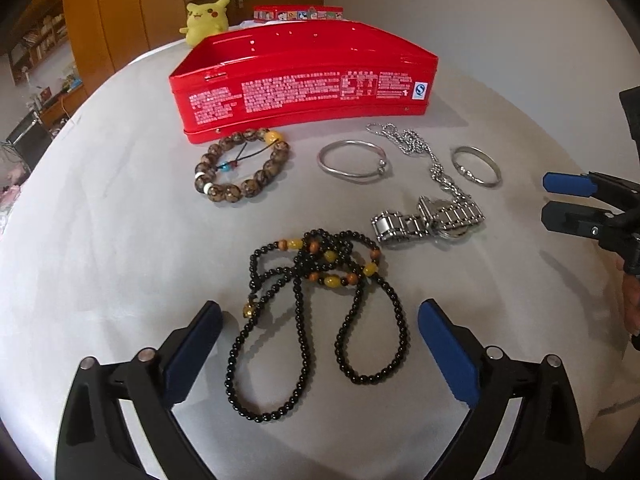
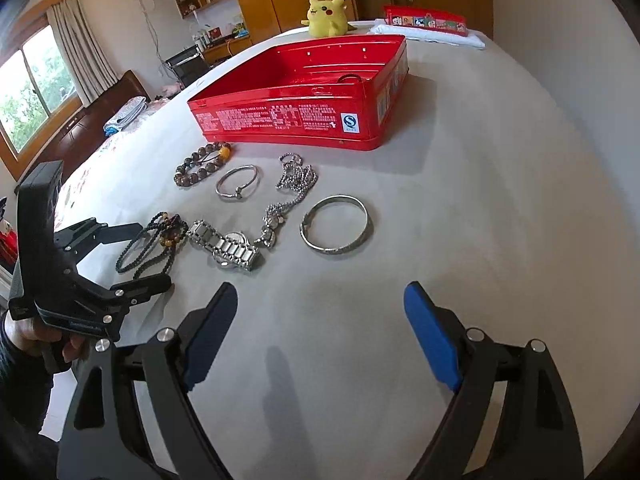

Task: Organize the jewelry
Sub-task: 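Move the left tool back to the black bead necklace and grasp it, then grasp the large silver bangle with the right tool while the left tool holds the necklace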

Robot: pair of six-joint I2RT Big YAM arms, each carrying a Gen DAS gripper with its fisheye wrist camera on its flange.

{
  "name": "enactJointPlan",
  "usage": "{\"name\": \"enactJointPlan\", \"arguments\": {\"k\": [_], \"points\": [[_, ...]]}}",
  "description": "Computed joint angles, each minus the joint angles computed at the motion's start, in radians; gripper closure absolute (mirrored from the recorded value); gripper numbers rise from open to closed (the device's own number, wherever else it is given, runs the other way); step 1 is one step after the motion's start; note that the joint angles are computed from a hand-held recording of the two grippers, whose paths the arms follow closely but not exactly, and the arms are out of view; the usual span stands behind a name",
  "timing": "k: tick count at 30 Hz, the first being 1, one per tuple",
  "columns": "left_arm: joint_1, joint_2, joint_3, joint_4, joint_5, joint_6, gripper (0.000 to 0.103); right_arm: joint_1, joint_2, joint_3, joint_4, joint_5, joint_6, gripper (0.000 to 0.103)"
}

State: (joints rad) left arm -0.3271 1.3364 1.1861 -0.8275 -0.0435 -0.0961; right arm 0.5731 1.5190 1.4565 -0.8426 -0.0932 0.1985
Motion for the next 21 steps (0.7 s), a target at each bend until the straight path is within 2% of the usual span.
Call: {"name": "enactJointPlan", "arguments": {"k": [3,5,6,11,14,17,21], "points": [[0.004,-0.005,-0.002,0.002,-0.013,-0.008,0.016,-0.001,0.006,0.008,-0.003,0.0,-0.004,0.018],[0.009,-0.01,-0.002,0.002,-0.026,-0.01,0.03,0.0,0.011,0.015,-0.007,0.001,-0.009,0.018],[0.013,-0.011,-0.002,0.002,-0.027,-0.012,0.033,0.001,0.013,0.018,-0.007,0.002,-0.013,0.018],[0.043,-0.022,-0.006,0.006,-0.022,-0.018,0.075,0.003,0.032,0.036,-0.015,0.012,-0.029,0.018],[0.077,-0.031,-0.012,0.01,0.018,-0.025,0.09,0.002,0.047,0.046,-0.018,0.014,-0.036,0.018],[0.098,-0.038,-0.018,0.015,0.055,-0.025,0.09,0.007,0.065,0.061,-0.023,0.029,-0.049,0.018],[0.086,-0.037,-0.019,0.02,0.028,-0.01,0.09,0.012,0.087,0.08,-0.029,0.061,-0.07,0.018]]}}
